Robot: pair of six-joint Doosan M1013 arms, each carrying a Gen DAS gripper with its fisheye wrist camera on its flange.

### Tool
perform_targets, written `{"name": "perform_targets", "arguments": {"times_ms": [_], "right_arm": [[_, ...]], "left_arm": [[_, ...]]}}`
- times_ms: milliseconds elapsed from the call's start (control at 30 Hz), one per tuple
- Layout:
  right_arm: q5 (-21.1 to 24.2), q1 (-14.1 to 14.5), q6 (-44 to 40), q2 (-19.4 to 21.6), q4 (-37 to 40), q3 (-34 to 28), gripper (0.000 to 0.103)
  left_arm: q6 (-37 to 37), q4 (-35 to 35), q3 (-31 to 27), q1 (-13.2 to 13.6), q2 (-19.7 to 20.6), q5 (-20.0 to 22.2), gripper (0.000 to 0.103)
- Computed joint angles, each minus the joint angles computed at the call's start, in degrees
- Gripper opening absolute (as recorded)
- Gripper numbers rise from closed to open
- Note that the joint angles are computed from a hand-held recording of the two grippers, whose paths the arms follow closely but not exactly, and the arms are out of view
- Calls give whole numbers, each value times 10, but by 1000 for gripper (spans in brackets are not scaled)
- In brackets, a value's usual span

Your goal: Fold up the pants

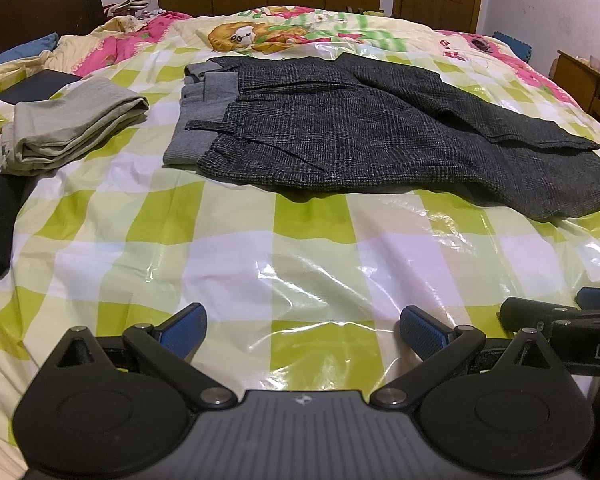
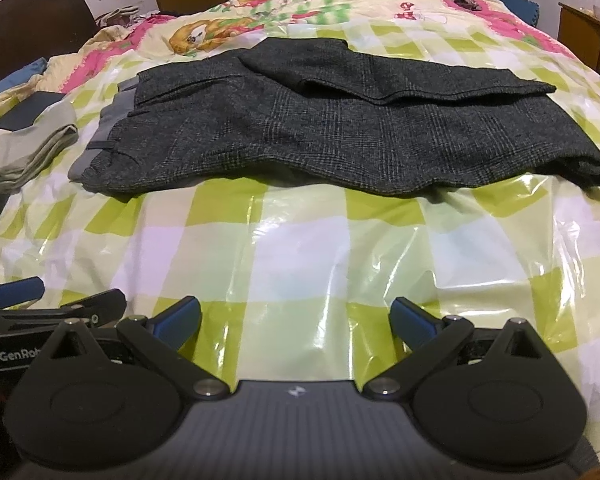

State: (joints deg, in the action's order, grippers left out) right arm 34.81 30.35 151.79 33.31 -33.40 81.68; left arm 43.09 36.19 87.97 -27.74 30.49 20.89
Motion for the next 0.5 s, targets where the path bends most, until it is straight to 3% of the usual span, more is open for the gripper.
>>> {"name": "perform_targets", "arguments": {"times_ms": [500], "right_arm": [[4, 1, -2, 2, -3, -2, 100]], "left_arm": [[31, -27, -5, 0, 0, 15, 103]]}}
